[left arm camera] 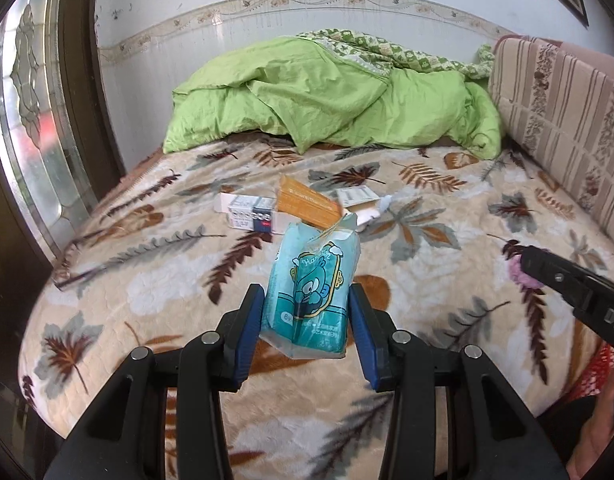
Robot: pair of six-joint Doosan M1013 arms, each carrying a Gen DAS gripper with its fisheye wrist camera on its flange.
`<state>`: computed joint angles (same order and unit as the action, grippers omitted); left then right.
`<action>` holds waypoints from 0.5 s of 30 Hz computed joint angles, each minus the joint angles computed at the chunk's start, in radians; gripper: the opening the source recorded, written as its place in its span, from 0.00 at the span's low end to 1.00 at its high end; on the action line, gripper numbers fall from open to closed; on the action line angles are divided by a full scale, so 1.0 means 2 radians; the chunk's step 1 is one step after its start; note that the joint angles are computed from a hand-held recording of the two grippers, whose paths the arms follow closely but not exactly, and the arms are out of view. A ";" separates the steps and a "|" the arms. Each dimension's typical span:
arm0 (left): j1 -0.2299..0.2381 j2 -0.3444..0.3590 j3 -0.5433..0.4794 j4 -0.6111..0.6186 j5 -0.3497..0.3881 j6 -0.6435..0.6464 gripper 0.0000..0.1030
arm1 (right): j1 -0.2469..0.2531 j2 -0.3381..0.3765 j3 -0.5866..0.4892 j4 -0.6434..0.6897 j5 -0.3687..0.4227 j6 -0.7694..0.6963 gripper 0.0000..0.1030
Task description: Collect trash
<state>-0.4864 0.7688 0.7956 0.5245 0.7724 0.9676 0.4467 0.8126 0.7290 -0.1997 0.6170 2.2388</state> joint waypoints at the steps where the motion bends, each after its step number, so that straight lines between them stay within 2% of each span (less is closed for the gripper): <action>1: 0.000 -0.002 0.003 -0.003 -0.002 0.003 0.40 | -0.001 -0.001 0.002 0.005 -0.003 0.000 0.27; 8: 0.008 -0.002 0.005 -0.074 -0.010 0.047 0.40 | -0.004 0.003 -0.003 0.039 -0.004 -0.017 0.27; 15: 0.016 0.009 -0.009 -0.115 -0.015 0.079 0.40 | -0.003 0.025 -0.044 0.082 0.020 -0.062 0.27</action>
<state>-0.4544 0.7861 0.7779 0.2938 0.7416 1.1249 0.4410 0.8634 0.6415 -0.0357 0.6579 2.1152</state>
